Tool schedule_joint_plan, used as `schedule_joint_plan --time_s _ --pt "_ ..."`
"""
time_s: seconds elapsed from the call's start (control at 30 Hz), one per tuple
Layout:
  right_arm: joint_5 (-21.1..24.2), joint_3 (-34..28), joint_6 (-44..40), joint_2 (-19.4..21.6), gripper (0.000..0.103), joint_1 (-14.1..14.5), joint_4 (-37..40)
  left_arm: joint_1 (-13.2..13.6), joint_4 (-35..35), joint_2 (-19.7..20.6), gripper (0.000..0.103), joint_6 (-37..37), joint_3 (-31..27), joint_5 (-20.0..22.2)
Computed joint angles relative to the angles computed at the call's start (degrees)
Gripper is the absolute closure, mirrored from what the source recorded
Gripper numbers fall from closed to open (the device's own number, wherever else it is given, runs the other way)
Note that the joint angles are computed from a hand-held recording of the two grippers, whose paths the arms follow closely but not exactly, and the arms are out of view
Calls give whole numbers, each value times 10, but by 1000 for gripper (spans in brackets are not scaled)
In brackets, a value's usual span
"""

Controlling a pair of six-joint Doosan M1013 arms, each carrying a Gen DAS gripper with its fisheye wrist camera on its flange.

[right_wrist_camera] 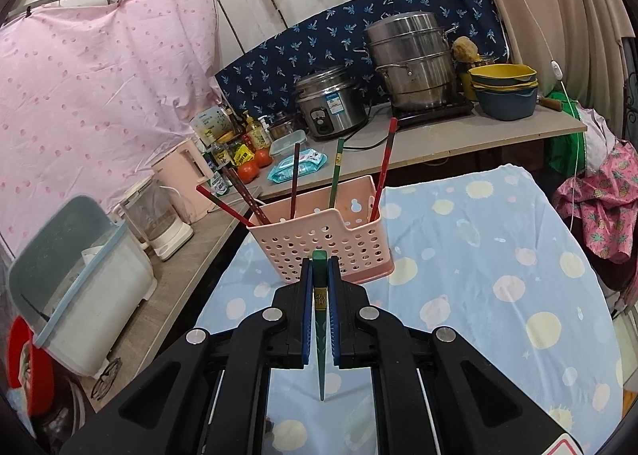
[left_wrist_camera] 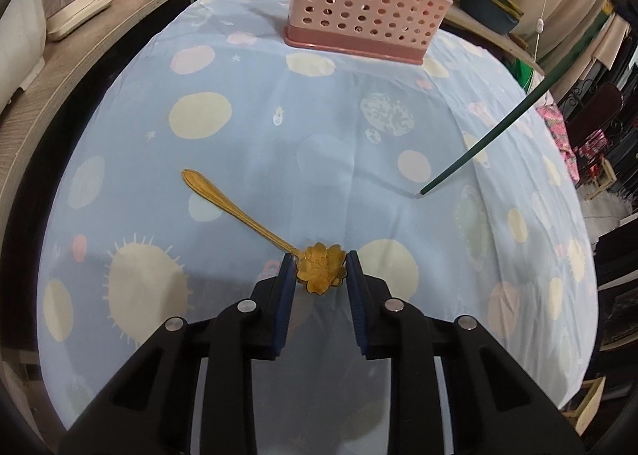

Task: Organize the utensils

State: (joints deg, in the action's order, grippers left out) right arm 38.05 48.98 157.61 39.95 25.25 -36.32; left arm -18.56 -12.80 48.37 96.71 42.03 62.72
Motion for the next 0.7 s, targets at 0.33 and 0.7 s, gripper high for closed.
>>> schedule_joint_plan --time_s 0.33,0.7 --pt "-7 3 4 -4 96 3 -6 14 -86 -10 78 22 -26 2" --pt "-33 -2 -63 -1 96 7 75 8 -120 -7 79 54 -27 25"
